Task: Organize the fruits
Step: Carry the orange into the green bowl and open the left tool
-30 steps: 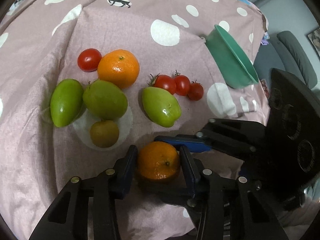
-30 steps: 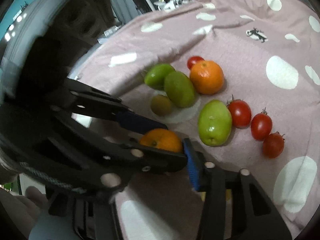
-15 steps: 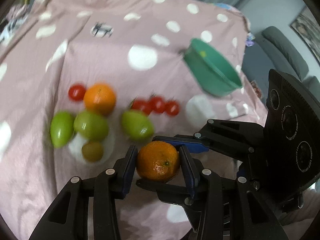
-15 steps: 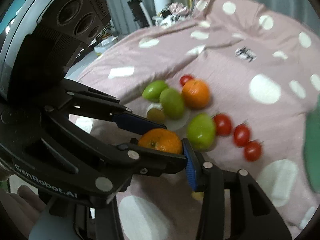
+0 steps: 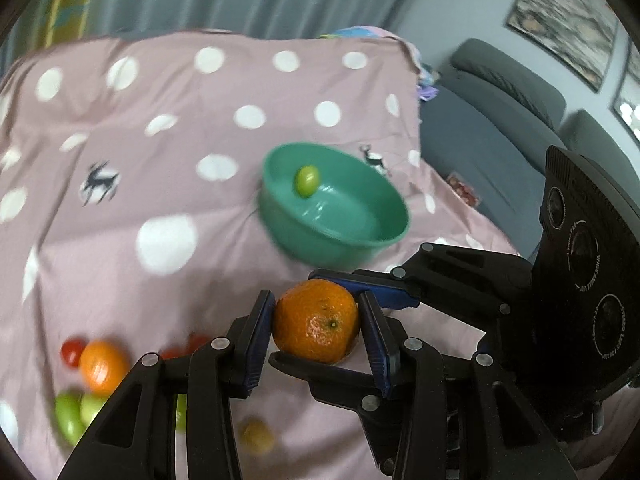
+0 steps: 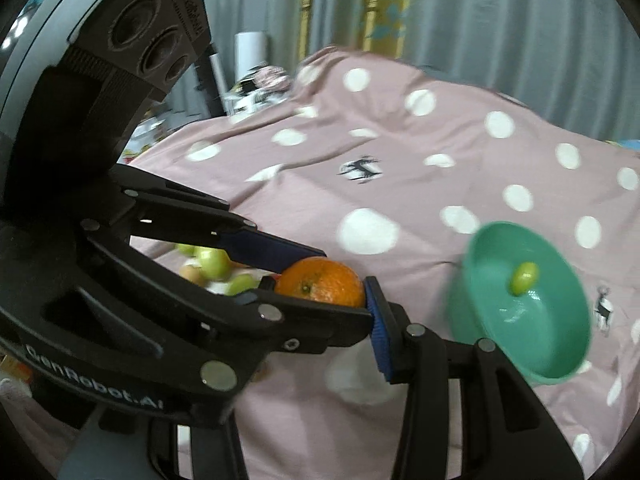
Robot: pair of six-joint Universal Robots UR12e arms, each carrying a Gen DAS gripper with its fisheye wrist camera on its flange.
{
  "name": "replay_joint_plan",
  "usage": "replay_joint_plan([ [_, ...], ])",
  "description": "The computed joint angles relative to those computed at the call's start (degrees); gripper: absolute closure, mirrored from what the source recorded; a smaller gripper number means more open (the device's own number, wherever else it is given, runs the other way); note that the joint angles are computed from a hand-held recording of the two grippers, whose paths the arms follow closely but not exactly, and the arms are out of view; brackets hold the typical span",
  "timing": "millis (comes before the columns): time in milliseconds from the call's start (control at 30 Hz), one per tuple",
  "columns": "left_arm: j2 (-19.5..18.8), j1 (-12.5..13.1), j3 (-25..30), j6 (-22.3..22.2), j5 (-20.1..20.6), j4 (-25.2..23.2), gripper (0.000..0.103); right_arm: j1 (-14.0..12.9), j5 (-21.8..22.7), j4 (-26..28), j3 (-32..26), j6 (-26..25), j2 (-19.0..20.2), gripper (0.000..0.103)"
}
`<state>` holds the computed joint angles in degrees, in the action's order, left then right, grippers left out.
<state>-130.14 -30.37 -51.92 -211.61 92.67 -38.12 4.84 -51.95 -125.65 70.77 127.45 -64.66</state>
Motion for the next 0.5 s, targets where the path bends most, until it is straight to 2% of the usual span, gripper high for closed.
replay_joint_plan([
  [233, -7.5, 0.7, 13.4, 4.5, -2.7, -6.2, 0.059, -1.2, -1.8, -4.5, -3.9, 5.3, 3.4, 0.059],
  [500, -15.2, 1.3, 26.7, 4.5, -3.9, -12.2, 0.059, -1.6, -4.2, -6.1, -8.5, 9.8, 7.4, 0.058],
])
